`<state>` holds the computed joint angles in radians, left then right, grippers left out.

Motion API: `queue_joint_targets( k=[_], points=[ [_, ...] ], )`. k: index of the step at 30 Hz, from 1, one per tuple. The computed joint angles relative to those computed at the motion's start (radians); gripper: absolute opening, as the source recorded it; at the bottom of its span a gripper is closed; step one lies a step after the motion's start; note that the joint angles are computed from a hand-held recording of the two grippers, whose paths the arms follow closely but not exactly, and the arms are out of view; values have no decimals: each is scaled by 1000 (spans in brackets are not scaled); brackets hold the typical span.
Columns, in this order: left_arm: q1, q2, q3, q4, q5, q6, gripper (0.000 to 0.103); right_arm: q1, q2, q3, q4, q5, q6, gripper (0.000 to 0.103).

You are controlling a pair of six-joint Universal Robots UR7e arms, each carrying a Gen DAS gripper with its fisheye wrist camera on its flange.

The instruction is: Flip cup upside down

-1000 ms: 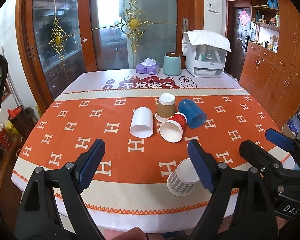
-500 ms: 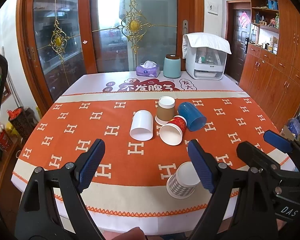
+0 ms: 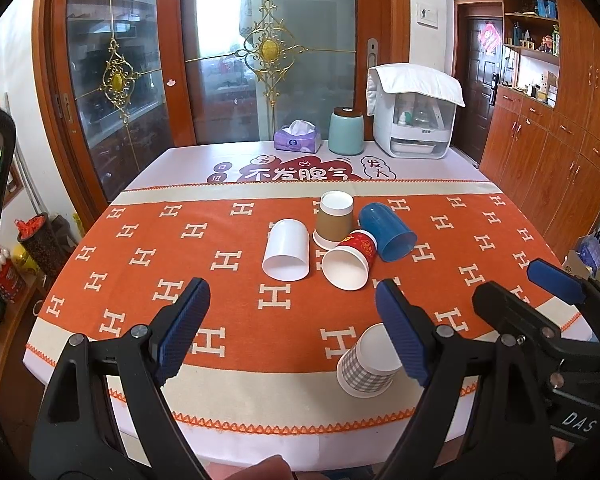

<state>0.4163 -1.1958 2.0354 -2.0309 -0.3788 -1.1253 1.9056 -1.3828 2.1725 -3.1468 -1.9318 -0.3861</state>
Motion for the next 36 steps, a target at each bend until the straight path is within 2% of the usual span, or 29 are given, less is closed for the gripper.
queue_joint_targets(
  k=[36],
  points=[
    [5, -17, 17, 0, 5, 4, 83, -2, 0, -2, 0, 3, 1, 88]
  ],
)
